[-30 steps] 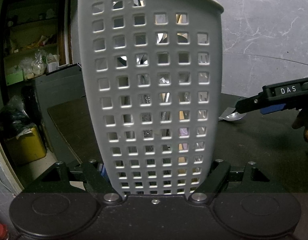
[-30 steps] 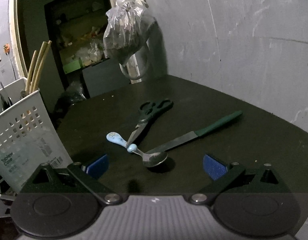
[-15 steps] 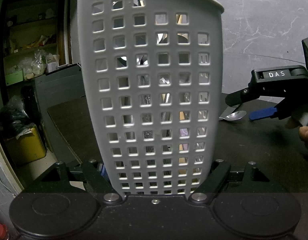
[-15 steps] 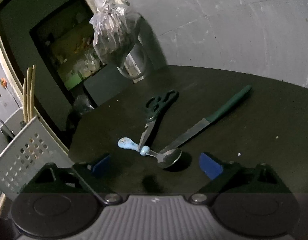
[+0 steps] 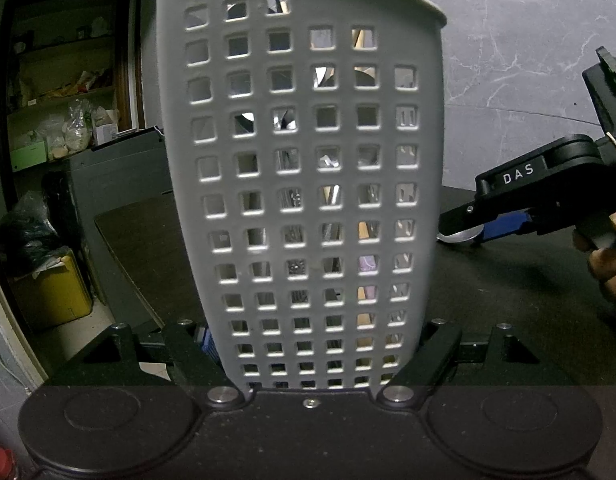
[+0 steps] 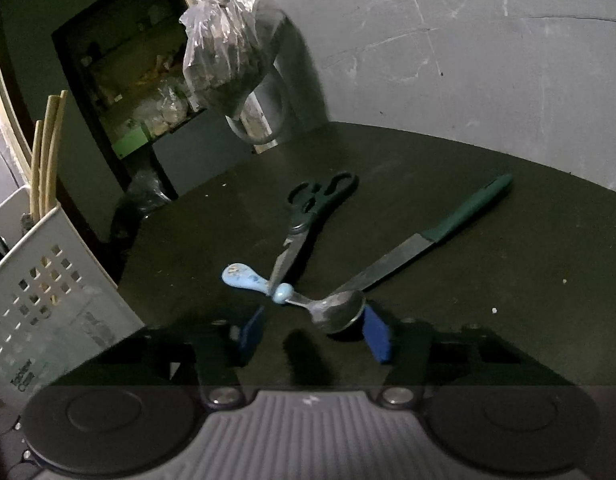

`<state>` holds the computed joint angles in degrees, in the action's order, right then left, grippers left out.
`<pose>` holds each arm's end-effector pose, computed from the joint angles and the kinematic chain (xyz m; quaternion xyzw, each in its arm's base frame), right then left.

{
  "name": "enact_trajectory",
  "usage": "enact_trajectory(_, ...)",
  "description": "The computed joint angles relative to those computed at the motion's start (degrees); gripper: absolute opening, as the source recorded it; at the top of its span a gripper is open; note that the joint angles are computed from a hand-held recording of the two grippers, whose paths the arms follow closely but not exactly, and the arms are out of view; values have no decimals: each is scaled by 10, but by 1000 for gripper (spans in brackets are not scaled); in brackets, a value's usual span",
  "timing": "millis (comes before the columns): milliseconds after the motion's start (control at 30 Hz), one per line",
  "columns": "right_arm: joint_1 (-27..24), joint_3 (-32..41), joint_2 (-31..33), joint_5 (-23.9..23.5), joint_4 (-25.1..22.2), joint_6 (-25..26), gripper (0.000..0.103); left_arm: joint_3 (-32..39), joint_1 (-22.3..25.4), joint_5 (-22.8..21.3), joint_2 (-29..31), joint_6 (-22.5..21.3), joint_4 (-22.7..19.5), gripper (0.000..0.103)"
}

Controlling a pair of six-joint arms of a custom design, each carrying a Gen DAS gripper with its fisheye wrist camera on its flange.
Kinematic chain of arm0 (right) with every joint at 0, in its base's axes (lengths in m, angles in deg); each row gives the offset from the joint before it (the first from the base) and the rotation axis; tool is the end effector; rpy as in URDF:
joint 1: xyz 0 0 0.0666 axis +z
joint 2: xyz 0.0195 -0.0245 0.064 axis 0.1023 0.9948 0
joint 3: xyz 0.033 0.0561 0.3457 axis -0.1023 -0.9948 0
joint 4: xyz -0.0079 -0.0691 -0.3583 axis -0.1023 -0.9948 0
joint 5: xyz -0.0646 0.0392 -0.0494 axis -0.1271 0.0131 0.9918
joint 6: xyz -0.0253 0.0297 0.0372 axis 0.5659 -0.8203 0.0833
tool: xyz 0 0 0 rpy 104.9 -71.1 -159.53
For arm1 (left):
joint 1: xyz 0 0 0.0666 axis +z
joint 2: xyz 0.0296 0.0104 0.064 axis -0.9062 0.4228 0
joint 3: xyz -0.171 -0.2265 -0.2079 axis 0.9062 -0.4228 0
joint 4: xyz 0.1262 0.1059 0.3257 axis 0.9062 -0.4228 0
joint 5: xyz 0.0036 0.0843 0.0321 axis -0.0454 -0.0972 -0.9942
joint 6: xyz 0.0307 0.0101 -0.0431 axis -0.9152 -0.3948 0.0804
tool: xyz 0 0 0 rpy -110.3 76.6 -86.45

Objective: Organize utensils
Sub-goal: 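Grasp the blue-handled child spoon with the right gripper and lift it, then carry the blue-handled spoon over the white caddy and drop it in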

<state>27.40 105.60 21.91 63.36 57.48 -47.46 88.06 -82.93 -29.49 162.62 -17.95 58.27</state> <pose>0.5842 0.2208 0.3442 0.1590 0.8533 0.1345 0.4781 0.6435 -0.2166 0.3130 0.2521 0.7894 -0.1276 0.5450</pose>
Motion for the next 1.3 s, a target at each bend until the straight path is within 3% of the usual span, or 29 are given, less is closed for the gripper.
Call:
enact_trajectory(100,-3,3,3,1,0,-12,40,0,0,1,0,0,0,81)
enact_trajectory(167,-6,7,7,2,-6,-28,16,-1,0,1,0,0,0,82)
enact_trajectory(300,-15,-11,1,-23,15,-52,7,0,0,1,0,1,0,82)
enact_trajectory(467,-16,-42,-14,-33,57,-40,3,-1,0,1,0,0,1,82)
enact_trajectory(533,-10,-54,-23,-13,73,-14,2,1,1,2,1,0,0,82)
enact_trajectory(700,12,-92,-45,77,126,89,2,1,1,1,1,0,0,82)
enact_trajectory(933,30,-129,-76,142,201,203,2,4,2,2,3,-2,-1,82)
enact_trajectory(1100,42,-134,-89,168,236,294,2,4,1,1,3,-2,-1,82)
enact_trajectory(1300,48,-125,-93,169,245,348,2,4,1,1,3,-1,-1,82)
